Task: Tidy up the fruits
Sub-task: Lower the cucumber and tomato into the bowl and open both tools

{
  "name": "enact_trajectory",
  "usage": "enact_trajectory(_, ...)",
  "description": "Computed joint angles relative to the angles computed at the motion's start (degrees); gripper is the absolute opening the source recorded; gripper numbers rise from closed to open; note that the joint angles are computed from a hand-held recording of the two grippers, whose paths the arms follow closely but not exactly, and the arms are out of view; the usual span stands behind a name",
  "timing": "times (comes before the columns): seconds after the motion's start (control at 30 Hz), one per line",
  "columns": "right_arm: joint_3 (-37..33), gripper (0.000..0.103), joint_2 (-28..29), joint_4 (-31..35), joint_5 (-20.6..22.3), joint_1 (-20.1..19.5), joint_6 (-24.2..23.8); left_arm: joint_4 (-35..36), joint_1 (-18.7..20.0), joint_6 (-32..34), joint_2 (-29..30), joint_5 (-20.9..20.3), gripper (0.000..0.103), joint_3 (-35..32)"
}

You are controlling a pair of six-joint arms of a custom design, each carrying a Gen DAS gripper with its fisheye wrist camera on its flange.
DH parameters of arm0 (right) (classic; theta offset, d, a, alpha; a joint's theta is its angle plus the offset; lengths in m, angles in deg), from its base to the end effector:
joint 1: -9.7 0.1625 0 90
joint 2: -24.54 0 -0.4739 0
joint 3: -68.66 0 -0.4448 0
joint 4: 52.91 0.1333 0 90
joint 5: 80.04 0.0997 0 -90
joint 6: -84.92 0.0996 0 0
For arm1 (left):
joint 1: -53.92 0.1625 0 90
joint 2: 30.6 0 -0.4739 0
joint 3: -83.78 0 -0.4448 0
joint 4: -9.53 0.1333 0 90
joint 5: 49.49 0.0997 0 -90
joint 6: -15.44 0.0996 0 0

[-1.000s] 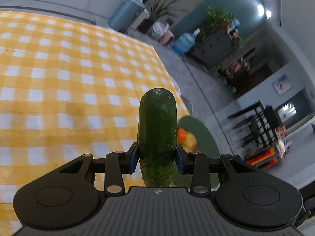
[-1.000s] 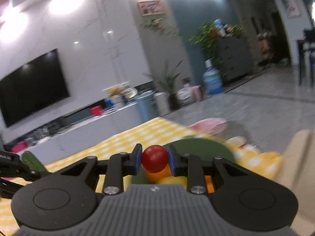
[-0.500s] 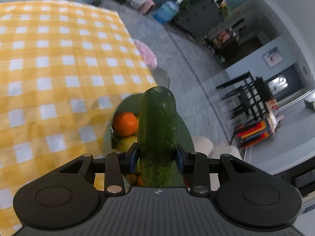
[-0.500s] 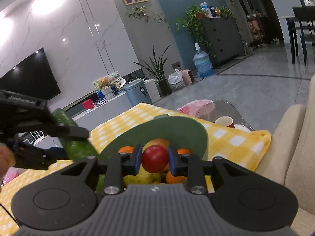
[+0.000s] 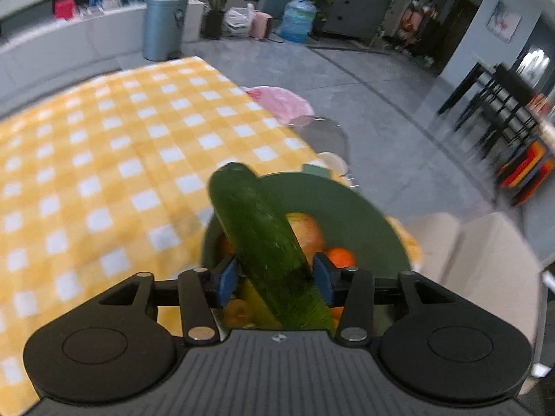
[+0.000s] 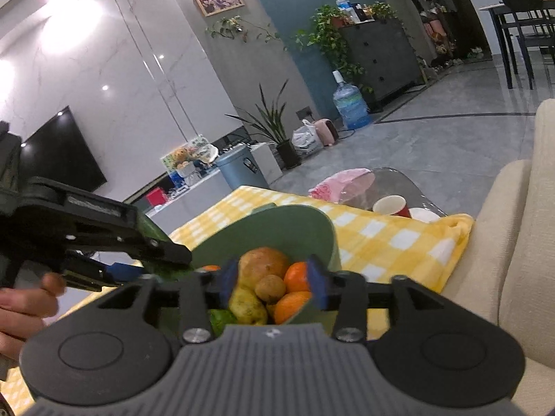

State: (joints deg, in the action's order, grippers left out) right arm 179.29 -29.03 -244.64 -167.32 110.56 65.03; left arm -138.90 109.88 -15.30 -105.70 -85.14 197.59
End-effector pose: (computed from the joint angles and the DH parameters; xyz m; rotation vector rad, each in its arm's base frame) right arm 0.2607 -0.6262 0.1698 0.7935 -2.7794 1.1892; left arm -0.1485 -0.6025 0.3213 -0.1406 2.3335 -0.9821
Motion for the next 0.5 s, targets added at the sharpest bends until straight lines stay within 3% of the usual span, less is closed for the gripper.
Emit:
enact_trajectory(0.03,0.1,0.062,-0.1,-0.3,0.0,0.1,0.2,1.4,-0.3,-1.0,-0.2,0.8,0.059,0.0)
enact_trajectory(0.1,0.0,0.068,-0.1,-0.8,-0.9,0.4,0.3,1.7,-0.9,-0.9,-0.3,3.0,0.062,0.6)
enact_trajectory(0.33,0.4,0.073,-1.6,-0.3,-1.1,0.5,0.4,2.0,-5.1,0.2,-0.7,12.1,0.069,2.5)
enact_trajectory(0.5,0.6,0.087,-3.2,2.0,-2.2,1.8,-3.9,11.8,-7.9,-9.6,-2.2,18.1,0.069,2.8)
